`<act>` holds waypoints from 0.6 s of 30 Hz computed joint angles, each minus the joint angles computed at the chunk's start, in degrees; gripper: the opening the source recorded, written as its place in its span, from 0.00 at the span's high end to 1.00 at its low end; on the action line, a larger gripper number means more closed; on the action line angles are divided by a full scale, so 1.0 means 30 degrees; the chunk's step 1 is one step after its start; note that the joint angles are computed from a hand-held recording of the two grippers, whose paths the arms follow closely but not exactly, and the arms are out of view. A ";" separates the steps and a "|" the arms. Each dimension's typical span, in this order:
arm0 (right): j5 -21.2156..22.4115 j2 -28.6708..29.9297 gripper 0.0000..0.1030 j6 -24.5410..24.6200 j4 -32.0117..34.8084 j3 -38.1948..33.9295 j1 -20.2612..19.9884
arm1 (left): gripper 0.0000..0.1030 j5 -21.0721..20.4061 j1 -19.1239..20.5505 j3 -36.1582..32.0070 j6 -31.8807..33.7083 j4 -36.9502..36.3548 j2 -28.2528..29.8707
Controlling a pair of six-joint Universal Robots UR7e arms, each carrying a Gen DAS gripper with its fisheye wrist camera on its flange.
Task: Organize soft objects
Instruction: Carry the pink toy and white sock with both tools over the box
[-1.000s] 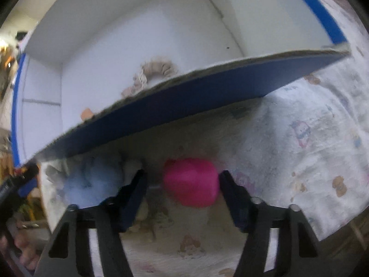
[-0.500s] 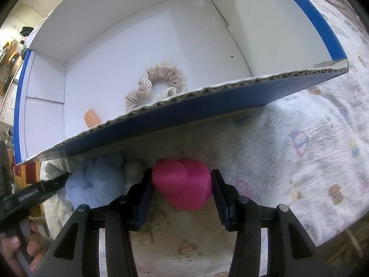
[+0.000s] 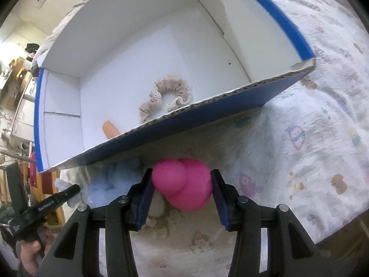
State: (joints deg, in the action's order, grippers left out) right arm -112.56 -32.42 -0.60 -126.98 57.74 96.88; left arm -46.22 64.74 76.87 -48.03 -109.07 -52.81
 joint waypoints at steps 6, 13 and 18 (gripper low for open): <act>-0.0216 -0.0773 0.51 -0.0446 -0.0833 0.1130 0.0265 | 0.82 0.0831 -0.0389 0.1161 -0.0516 0.0254 -0.1031; 0.0062 -0.1545 0.50 -0.0884 -0.1712 0.2398 0.0339 | 0.82 0.1847 -0.1157 0.2052 -0.0630 0.0020 -0.1631; 0.0881 -0.2328 0.50 -0.1116 -0.2438 0.3337 0.0574 | 0.82 0.3226 -0.1962 0.2886 -0.0857 -0.0581 -0.2181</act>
